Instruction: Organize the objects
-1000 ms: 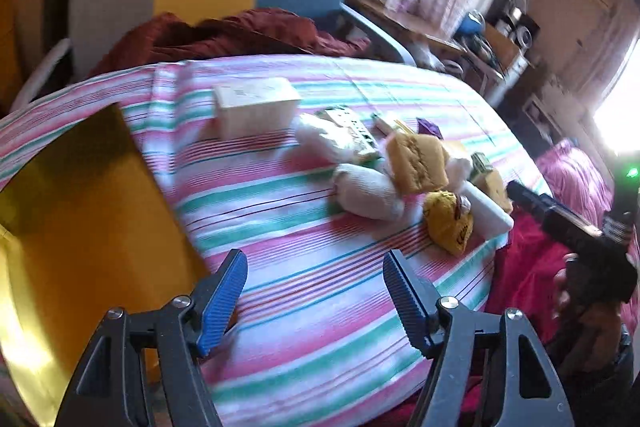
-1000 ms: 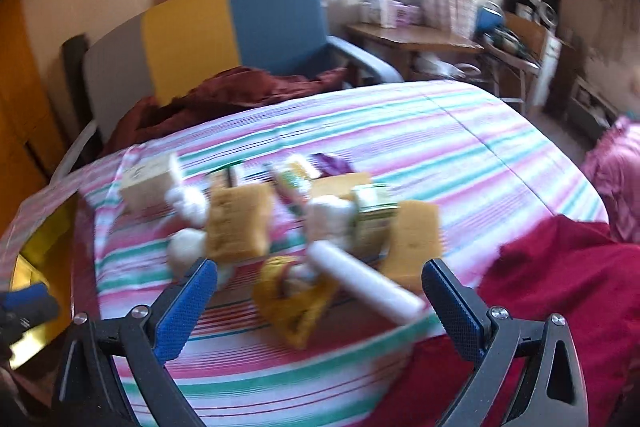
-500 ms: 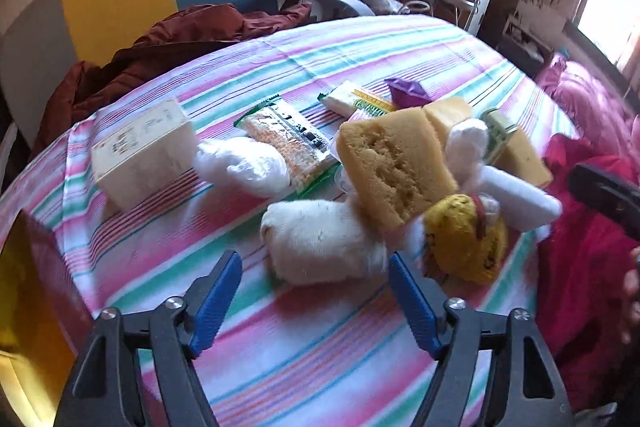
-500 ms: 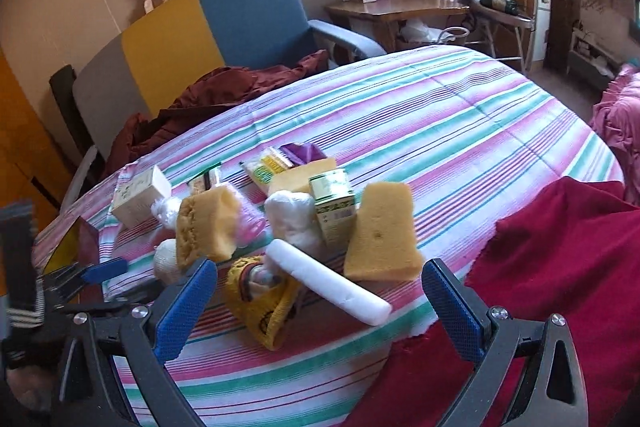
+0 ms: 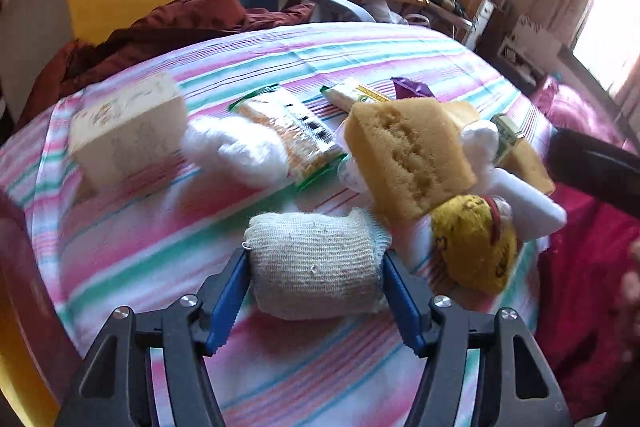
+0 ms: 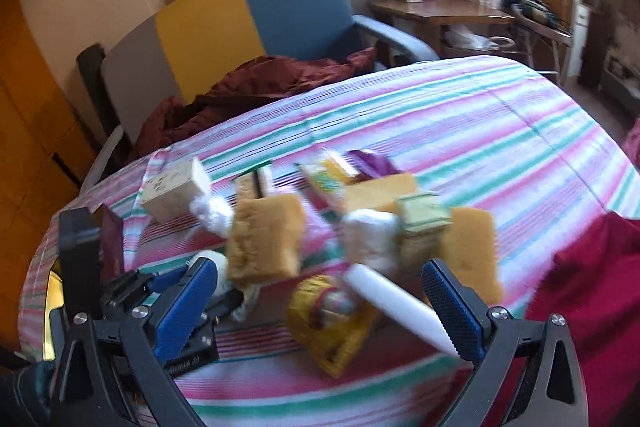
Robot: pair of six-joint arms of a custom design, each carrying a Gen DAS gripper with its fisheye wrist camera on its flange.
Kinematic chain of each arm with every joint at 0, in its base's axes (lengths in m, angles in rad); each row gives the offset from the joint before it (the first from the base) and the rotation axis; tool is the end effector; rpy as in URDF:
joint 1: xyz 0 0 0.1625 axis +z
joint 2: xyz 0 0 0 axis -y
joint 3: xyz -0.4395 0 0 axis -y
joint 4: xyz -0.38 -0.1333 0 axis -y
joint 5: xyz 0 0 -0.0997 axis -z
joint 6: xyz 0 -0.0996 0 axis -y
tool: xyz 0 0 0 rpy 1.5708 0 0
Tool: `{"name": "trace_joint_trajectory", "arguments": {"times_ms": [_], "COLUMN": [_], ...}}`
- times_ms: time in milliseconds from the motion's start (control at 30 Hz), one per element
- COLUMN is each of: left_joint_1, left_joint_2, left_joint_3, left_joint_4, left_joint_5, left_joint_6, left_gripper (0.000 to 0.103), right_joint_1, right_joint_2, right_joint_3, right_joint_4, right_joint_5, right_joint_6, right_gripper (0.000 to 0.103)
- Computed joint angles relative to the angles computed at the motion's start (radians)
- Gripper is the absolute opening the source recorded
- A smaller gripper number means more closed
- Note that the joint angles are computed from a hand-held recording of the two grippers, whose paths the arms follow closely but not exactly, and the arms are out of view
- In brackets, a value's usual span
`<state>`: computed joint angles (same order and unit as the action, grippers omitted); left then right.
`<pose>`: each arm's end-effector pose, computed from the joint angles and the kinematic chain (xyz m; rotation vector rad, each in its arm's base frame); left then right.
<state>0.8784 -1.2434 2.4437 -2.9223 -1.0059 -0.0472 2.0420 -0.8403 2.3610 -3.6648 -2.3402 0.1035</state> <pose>-0.1054 -0.4194 0.1563 0.7791 2.5133 -0.4617 0.2544 -0.3584 0.1043 0.1568 -2.4068 0.9518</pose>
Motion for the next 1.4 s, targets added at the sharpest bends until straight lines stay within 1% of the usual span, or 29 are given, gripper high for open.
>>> {"name": "trace_joint_trajectory", "arguments": {"times_ms": [167, 233, 267, 300, 367, 433, 500, 533, 567, 633, 700, 767, 800, 867, 933, 967, 1000, 1033, 1133, 1233, 1333, 1400], "left_joint_1": [-0.023, -0.027, -0.034, -0.047, -0.064, -0.076, -0.081, -0.086, -0.088, -0.096, -0.108, -0.120, -0.125, -0.133, -0.144, -0.149, -0.155, -0.159, -0.172, -0.188, -0.202, -0.210], "left_joint_2": [-0.076, -0.093, -0.106, -0.125, -0.152, -0.184, -0.216, -0.233, -0.239, -0.261, -0.279, -0.304, -0.324, -0.346, -0.371, -0.382, -0.393, -0.405, -0.439, -0.485, -0.523, -0.546], "left_joint_3": [0.060, 0.068, 0.078, 0.090, 0.110, 0.121, 0.126, 0.129, 0.131, 0.136, 0.144, 0.149, 0.152, 0.156, 0.160, 0.164, 0.167, 0.169, 0.178, 0.185, 0.190, 0.192], "left_joint_4": [0.023, 0.032, 0.037, 0.043, 0.044, 0.059, 0.079, 0.087, 0.088, 0.093, 0.098, 0.112, 0.121, 0.130, 0.146, 0.151, 0.157, 0.168, 0.189, 0.219, 0.244, 0.262], "left_joint_5": [0.011, 0.009, 0.013, 0.015, 0.019, 0.018, 0.010, 0.008, 0.008, 0.009, 0.012, 0.018, 0.016, 0.020, 0.026, 0.030, 0.036, 0.037, 0.043, 0.044, 0.045, 0.047], "left_joint_6": [-0.049, -0.059, -0.064, -0.066, -0.067, -0.071, -0.085, -0.091, -0.092, -0.098, -0.111, -0.126, -0.132, -0.141, -0.155, -0.160, -0.167, -0.174, -0.188, -0.207, -0.226, -0.234], "left_gripper": [0.066, 0.066, 0.066, 0.066, 0.066, 0.066, 0.066, 0.066, 0.066, 0.066, 0.066, 0.066, 0.066, 0.066, 0.066, 0.066, 0.066, 0.066, 0.066, 0.066, 0.066, 0.066], "right_joint_1": [-0.005, -0.011, -0.013, -0.016, -0.025, -0.036, -0.048, -0.048, -0.044, -0.040, -0.039, -0.036, -0.038, -0.045, -0.048, -0.043, -0.034, -0.022, 0.000, 0.023, 0.025, 0.011], "right_joint_2": [0.063, 0.089, 0.098, 0.108, 0.127, 0.136, 0.128, 0.123, 0.120, 0.111, 0.103, 0.089, 0.080, 0.050, 0.026, 0.020, 0.017, 0.015, -0.008, -0.050, -0.120, -0.155], "right_joint_3": [-0.090, -0.125, -0.139, -0.151, -0.171, -0.182, -0.178, -0.168, -0.161, -0.146, -0.133, -0.116, -0.106, -0.079, -0.072, -0.066, -0.065, -0.064, -0.041, 0.001, 0.060, 0.083], "right_joint_4": [0.088, 0.130, 0.148, 0.165, 0.192, 0.225, 0.244, 0.236, 0.225, 0.213, 0.199, 0.182, 0.170, 0.157, 0.202, 0.207, 0.222, 0.234, 0.282, 0.313, 0.344, 0.365], "right_joint_5": [-0.001, -0.007, -0.011, -0.016, -0.032, -0.048, -0.022, -0.013, -0.017, -0.019, -0.015, 0.005, 0.030, 0.110, 0.157, 0.158, 0.138, 0.107, 0.053, -0.009, -0.057, -0.084], "right_joint_6": [-0.029, -0.039, -0.041, -0.042, -0.048, -0.040, -0.029, -0.030, -0.036, -0.047, -0.053, -0.053, -0.056, -0.071, -0.083, -0.077, -0.075, -0.074, -0.066, -0.053, -0.028, -0.007], "right_gripper": [0.102, 0.096, 0.091, 0.087, 0.084, 0.076, 0.050, 0.049, 0.043, 0.040, 0.032, 0.032, 0.031, 0.031, 0.035, 0.043, 0.049, 0.051, 0.051, 0.054, 0.054, 0.055]}}
